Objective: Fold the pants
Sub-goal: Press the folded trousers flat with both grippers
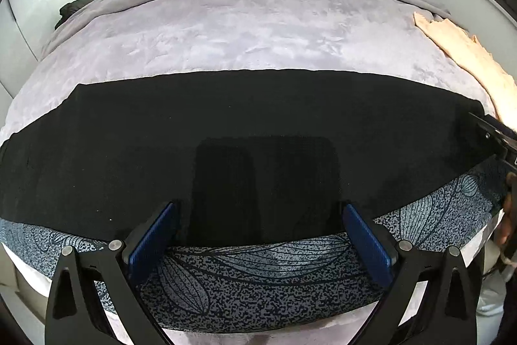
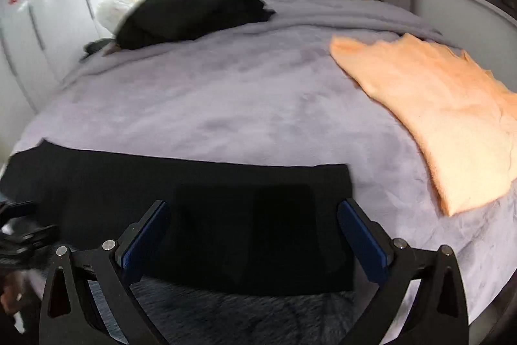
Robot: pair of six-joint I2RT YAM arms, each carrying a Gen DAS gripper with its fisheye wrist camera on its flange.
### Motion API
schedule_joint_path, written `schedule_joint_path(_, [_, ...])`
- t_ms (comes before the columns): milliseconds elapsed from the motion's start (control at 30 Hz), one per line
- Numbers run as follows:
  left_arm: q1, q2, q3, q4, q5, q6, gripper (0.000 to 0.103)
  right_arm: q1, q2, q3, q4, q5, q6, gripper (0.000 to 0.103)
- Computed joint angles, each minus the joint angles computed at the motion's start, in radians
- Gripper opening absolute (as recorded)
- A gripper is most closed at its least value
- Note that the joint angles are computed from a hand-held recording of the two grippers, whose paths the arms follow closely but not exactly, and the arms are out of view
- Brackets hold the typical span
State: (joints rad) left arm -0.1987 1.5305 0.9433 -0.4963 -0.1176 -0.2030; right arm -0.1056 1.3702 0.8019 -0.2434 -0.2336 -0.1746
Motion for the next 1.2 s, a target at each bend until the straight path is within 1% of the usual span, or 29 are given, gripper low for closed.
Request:
schedule_joint_path(67, [0.001, -0.002, -0.004, 0.004, 0.002, 0.001, 0.102, -0.001, -0.041, 0.004, -0.040, -0.015, -0.001, 0.103])
schedule_joint_path(133, [-0.001, 0.002, -0.004, 0.008, -0.001, -0.003, 0.102, -0.016, -0.100, 0.002, -0.077, -0.097, 0.019, 0.103])
schedule_joint_path(167, [-0.004, 0.004, -0.003, 0.011, -0.007, -0.005, 0.102, -0.014, -0.108, 0.004, -0.086, -0.110, 0.023, 0.103])
schedule_joint_path(267, [-0.010, 0.007, -0.005, 0.018, -0.015, -0.011, 0.102, 0.057, -0.114, 0.022, -0.112, -0.081, 0.042, 0.103])
schedule_joint_path(367, [-0.005, 0.000, -0.010, 0.018, -0.005, -0.006, 0.102, 0.162, -0.046, 0.067, -0.122, -0.007, 0.078, 0.103])
schedule_joint_path(433, [0.012, -0.006, -0.001, -0.003, 0.002, -0.001, 0.102, 0.233, 0.062, 0.152, -0.199, 0.062, 0.092, 0.103])
schedule_joint_path(467, [0.027, -0.012, 0.005, -0.015, 0.005, 0.003, 0.102, 0.275, 0.135, 0.205, -0.257, 0.125, 0.092, 0.103])
schedule_joint_path(500, [0.042, -0.016, 0.009, -0.020, 0.007, 0.009, 0.102, 0.329, 0.183, 0.228, -0.273, 0.228, 0.082, 0.103])
schedule_joint_path(533, [0.070, -0.026, 0.011, -0.023, 0.012, 0.019, 0.102, 0.367, 0.181, 0.207, -0.241, 0.294, 0.064, 0.103])
schedule_joint_path(567, [0.113, -0.032, 0.017, -0.024, 0.020, 0.030, 0.102, 0.376, 0.168, 0.189, -0.218, 0.308, 0.063, 0.103])
schedule_joint_path(667, [0.262, -0.008, 0.054, -0.043, 0.050, 0.043, 0.102, 0.350, 0.127, 0.167, -0.229, 0.269, 0.085, 0.103])
schedule_joint_path(733, [0.351, 0.035, 0.077, -0.042, 0.047, 0.045, 0.102, 0.303, 0.059, 0.123, -0.229, 0.200, 0.092, 0.103])
schedule_joint_path(767, [0.388, 0.062, 0.084, -0.035, 0.040, 0.058, 0.102, 0.292, 0.043, 0.111, -0.230, 0.183, 0.097, 0.103])
schedule_joint_path(800, [0.426, 0.076, 0.080, -0.018, 0.077, 0.083, 0.102, 0.270, 0.017, 0.091, -0.233, 0.160, 0.099, 0.103])
schedule_joint_path(833, [0.436, 0.074, 0.076, -0.011, 0.093, 0.093, 0.102, 0.255, 0.003, 0.077, -0.234, 0.147, 0.096, 0.103])
schedule_joint_path(933, [0.409, 0.051, 0.055, 0.008, 0.046, 0.105, 0.102, 0.224, -0.036, 0.046, -0.247, 0.139, 0.068, 0.103])
schedule_joint_path(1033, [0.402, 0.034, 0.060, -0.022, 0.040, 0.075, 0.102, 0.189, -0.096, 0.035, -0.287, 0.128, 0.035, 0.103])
schedule_joint_path(1133, [0.375, 0.006, 0.054, -0.038, 0.029, 0.065, 0.102, 0.089, -0.185, 0.010, -0.311, 0.075, -0.012, 0.103])
schedule_joint_path(1200, [0.359, -0.009, 0.051, -0.045, 0.023, 0.069, 0.102, -0.030, -0.203, 0.012, -0.328, -0.009, -0.062, 0.103])
